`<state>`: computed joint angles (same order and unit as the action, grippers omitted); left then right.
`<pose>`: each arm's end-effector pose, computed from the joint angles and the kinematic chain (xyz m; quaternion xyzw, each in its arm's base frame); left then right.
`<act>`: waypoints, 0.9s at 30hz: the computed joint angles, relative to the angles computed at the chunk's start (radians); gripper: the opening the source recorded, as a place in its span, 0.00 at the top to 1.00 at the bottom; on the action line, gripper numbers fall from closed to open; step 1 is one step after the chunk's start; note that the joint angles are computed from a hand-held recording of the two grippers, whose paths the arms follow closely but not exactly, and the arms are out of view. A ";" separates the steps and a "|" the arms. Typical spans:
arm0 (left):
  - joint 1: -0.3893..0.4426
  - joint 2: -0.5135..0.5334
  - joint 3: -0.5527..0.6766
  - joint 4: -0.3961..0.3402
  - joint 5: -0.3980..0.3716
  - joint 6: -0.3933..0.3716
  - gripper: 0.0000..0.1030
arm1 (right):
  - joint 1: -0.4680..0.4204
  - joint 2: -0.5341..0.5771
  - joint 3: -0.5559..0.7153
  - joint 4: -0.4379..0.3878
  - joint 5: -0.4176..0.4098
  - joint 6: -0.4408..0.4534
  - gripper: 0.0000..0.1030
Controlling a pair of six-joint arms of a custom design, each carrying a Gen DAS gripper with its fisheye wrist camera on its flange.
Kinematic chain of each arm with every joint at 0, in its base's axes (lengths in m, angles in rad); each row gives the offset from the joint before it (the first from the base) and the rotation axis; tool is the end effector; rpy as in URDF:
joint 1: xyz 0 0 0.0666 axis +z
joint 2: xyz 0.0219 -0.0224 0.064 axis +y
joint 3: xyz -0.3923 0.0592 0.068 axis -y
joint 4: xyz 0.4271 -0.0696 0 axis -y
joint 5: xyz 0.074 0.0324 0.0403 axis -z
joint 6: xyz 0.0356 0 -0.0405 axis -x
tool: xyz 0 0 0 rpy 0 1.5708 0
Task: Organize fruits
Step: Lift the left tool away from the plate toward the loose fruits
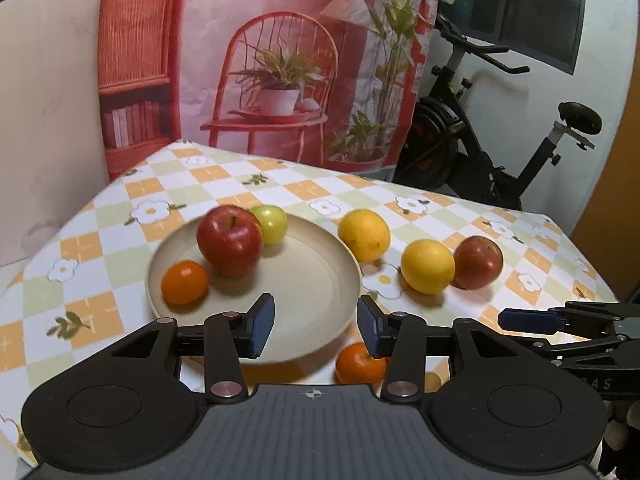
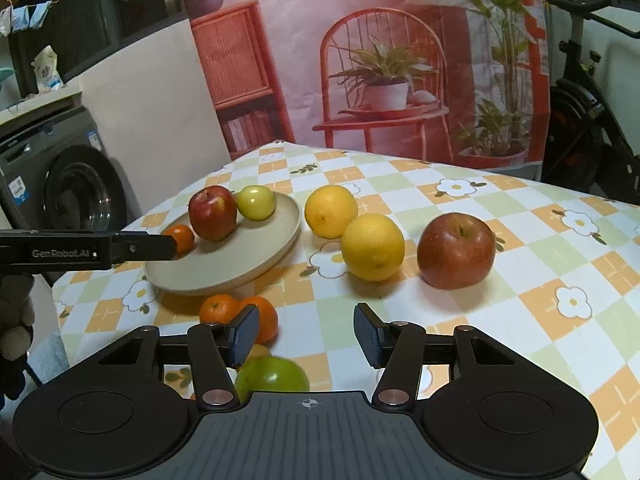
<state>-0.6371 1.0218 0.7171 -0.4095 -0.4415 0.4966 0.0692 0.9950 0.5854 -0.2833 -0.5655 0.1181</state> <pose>0.3004 -0.2039 0.3029 -0.0284 0.8918 -0.0496 0.4488 0.3349 0.0419 0.2600 -0.1993 0.8544 0.2425 0.4142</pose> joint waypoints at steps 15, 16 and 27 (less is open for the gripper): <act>-0.058 -0.022 -0.038 0.019 0.069 0.014 0.54 | -0.039 -0.093 -0.073 0.004 0.000 -0.028 0.58; -0.064 -0.021 -0.038 0.017 0.071 0.011 0.54 | -0.043 -0.100 -0.077 0.005 -0.001 -0.030 0.58; -0.088 -0.013 -0.052 0.029 0.240 -0.004 0.55 | -0.075 -0.165 -0.111 -0.007 -0.004 -0.054 0.60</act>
<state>-0.7253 1.0084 0.6648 -0.3808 -0.2012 0.4930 -0.0055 0.8301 0.4746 -0.2906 -0.5691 0.0637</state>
